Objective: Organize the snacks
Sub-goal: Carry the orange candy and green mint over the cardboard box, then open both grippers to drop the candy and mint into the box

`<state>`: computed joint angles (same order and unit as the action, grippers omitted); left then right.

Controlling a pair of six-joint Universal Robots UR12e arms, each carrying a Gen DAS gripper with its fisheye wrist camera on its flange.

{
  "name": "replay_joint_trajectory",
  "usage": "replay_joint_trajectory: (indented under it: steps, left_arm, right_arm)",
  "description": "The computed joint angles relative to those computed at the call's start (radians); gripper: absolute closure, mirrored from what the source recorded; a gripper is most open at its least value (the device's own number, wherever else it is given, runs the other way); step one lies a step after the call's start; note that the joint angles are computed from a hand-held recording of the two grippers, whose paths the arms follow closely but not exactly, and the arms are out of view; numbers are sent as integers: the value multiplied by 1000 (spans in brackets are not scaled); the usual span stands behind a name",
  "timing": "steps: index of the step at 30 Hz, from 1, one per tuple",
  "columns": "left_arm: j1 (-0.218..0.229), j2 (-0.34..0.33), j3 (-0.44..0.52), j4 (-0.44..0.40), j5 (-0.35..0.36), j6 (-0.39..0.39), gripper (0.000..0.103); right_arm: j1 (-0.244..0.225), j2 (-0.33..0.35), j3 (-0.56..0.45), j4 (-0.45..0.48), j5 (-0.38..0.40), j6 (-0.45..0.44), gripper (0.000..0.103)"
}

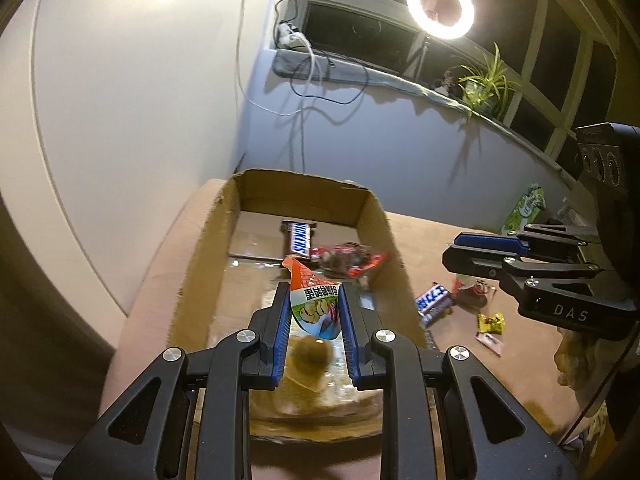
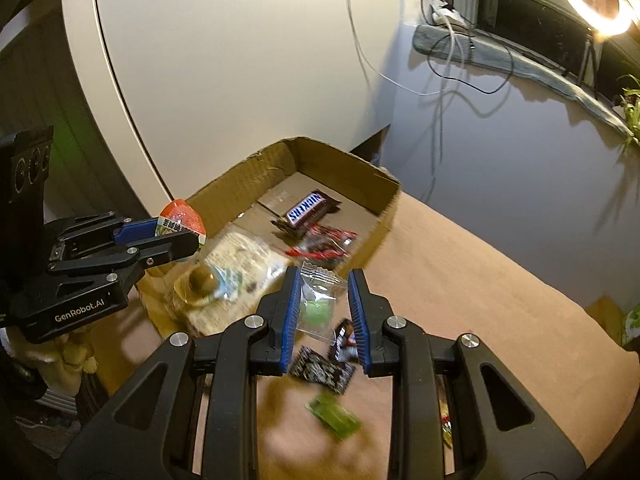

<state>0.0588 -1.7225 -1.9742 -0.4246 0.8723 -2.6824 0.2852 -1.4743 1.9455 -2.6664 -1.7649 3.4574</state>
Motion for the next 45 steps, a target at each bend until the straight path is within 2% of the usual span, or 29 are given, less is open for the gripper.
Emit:
replay_joint_trajectory:
  steps: [12,25,26,27,28,29,30,32,37,45]
  left_arm:
    - [9,-31,28,-25,17,-15,81]
    - [8,-39,40,-32,20,-32,81]
    - [8,-38,40,-33,22,-34,78]
    - [7,-39,41,-31,26,-38,66]
    - [7,-39,41,-27,30,-43,46]
    - [8,-41,41,-21,27,-49,39]
    - [10,-41,38,-8,24,-57,36]
    - [11,-41,38,-5,24,-60,36]
    - [11,-35,33,3,24,-63,36]
    - [7,-12,17,5,2,-50,36]
  right_arm:
    - [-11,70,-59,5,61,-28,78]
    - [-31,85,-67,-2,120,-13,77]
    - [-33,84,-65,-3,120,-10,71]
    - [-34,83,-63,-5,118,-5,54]
    - [-35,81,-60,-12,116,4,43]
    - [-36,81,-57,-23,114,10,29]
    - [-36,78,-53,-36,111,16,23]
    - [-39,72,-45,-55,104,32,20]
    - [-51,55,-31,-55,113,64,20]
    - [-63,6,11,-50,107,63,20]
